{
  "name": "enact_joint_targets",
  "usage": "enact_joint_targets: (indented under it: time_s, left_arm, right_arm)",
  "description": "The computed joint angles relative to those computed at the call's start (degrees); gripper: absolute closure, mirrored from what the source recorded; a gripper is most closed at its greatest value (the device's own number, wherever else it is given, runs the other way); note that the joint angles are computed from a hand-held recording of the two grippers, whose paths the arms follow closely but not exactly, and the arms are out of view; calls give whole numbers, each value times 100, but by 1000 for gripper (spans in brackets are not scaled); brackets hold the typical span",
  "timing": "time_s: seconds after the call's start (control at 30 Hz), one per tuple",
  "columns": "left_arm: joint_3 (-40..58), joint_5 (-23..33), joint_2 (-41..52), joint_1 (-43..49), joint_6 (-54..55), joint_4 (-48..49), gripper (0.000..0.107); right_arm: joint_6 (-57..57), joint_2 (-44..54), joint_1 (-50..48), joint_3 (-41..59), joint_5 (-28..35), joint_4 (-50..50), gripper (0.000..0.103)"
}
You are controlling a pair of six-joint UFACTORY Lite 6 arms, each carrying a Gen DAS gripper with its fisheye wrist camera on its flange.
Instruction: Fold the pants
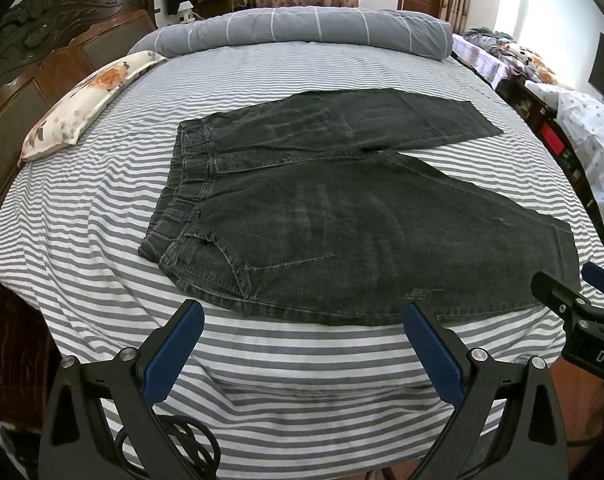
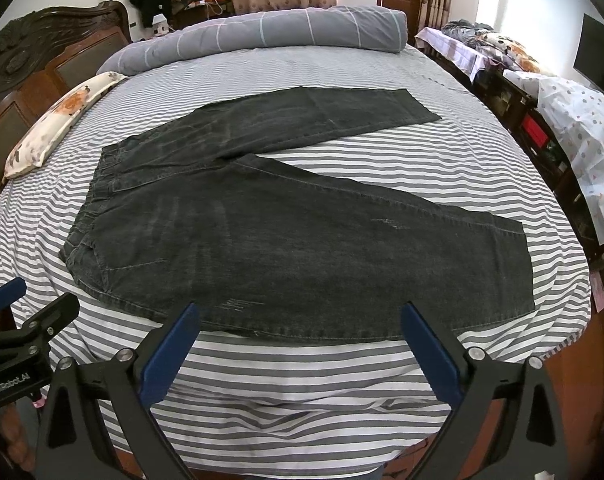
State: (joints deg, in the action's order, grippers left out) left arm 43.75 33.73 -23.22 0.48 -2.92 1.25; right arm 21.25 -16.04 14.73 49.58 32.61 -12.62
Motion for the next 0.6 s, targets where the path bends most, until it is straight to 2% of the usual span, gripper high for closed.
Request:
enact_joint_targets:
  time_s: [0.6]
  left_arm:
    - [96,-41,123,3,-36,66,8]
  right_arm:
    - [-291,121,-214,24,-92,269,6]
